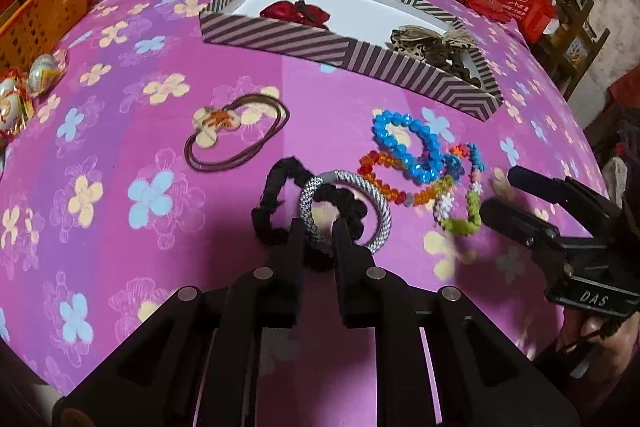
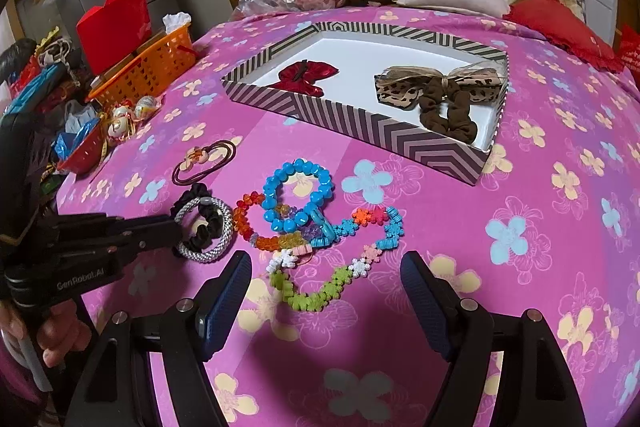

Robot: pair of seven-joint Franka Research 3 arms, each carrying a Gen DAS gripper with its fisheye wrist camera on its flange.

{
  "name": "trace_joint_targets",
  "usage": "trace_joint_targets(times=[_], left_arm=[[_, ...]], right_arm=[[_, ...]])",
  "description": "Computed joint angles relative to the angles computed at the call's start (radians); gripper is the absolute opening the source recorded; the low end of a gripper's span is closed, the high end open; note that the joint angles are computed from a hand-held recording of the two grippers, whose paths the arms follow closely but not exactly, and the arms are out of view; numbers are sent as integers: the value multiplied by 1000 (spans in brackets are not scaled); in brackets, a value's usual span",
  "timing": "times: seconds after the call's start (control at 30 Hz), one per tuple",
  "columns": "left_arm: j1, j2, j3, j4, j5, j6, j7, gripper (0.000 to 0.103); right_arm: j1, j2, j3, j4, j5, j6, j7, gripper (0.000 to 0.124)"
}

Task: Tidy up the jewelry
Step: 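Lift the grey braided bangle off the bedspread with the left tool, then grasp the blue beaded bracelet with the right tool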

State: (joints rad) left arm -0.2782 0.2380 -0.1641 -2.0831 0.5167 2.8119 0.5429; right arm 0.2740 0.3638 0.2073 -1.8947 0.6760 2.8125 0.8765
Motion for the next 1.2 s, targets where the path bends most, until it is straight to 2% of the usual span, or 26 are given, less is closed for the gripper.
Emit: trace_joint_targets(times=[0.07,0.13,0.2,0.37,0.43,0.5,0.6,0.77,0.93,1.03,1.2], left_arm=[[-8,-4,5,7,23,-6,-5,18],[-2,-15,-1,-3,23,18,14,31],[-9,-26,9,-8,51,21,-1,57],[-3,-11,9,25,73,-19,9,57],[17,12,-14,44,18,-30,78,55],[20,30,-19,61,-11,-44,111,39],[43,56,-42,74,-99,-42,195,24],[35,72,-27,80,-143,-43,214,11],[24,38,-9,41,-130,17,182,7],[38,28,-19,30,-152,37,190,7],[65,11,-41,7,-221,72,217,7]], right_arm=[[-2,2,0,3,3,-5,1,75],[-3,3,-1,4,4,-4,1,75],[-4,6,-1,7,6,-6,2,75],[-4,7,2,9,8,-10,-4,75],[-1,8,-1,10,3,-10,0,75],[0,10,-3,13,-1,-8,3,75],[-2,14,-3,19,-1,-11,6,75],[5,36,-12,54,-29,-15,24,75],[23,104,-22,164,-85,-34,54,74],[60,164,-54,257,-184,-79,105,58],[107,258,-107,396,-341,-179,194,50]])
